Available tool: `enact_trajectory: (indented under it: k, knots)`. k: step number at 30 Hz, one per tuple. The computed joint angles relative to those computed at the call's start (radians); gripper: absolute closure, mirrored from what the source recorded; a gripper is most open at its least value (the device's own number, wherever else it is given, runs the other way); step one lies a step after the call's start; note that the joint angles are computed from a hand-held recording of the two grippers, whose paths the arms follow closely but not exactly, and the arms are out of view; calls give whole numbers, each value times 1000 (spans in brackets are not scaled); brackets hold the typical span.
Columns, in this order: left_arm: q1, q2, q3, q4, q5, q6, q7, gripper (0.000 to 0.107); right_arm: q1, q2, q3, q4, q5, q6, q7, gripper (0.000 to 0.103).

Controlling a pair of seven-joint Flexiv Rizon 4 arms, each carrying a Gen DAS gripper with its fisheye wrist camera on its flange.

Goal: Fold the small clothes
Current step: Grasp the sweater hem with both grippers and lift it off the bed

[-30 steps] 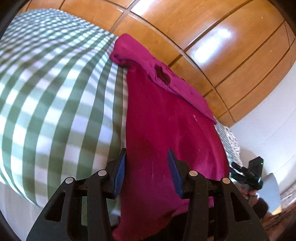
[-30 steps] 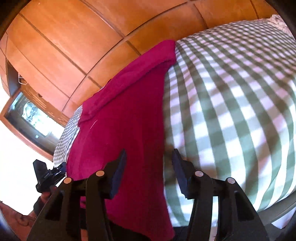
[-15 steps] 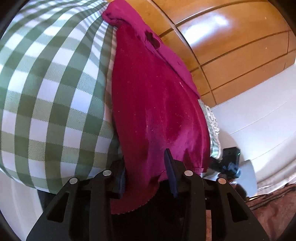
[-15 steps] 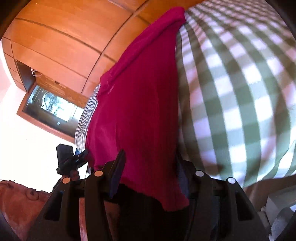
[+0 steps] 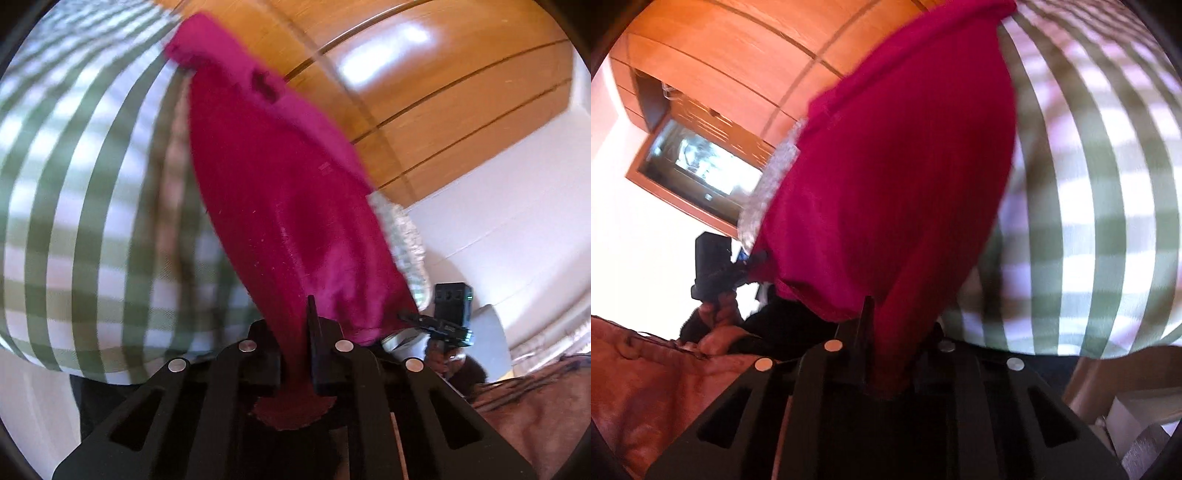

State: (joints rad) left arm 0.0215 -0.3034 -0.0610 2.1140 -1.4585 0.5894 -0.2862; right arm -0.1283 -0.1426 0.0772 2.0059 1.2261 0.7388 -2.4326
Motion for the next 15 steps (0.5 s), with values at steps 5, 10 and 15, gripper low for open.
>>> enact_trajectory:
  k: [5, 10, 15]
  knots:
    - [26, 53, 11, 27, -133, -115, 30, 99, -71, 60, -45, -16, 169, -168, -116, 89]
    - [34, 73, 29, 44, -201, -200, 16, 100, -96, 96, -93, -14, 273, -266, -185, 89]
    - [46, 117, 54, 70, -203, -295, 33, 100, -137, 118, -143, -3, 364, -380, -227, 90]
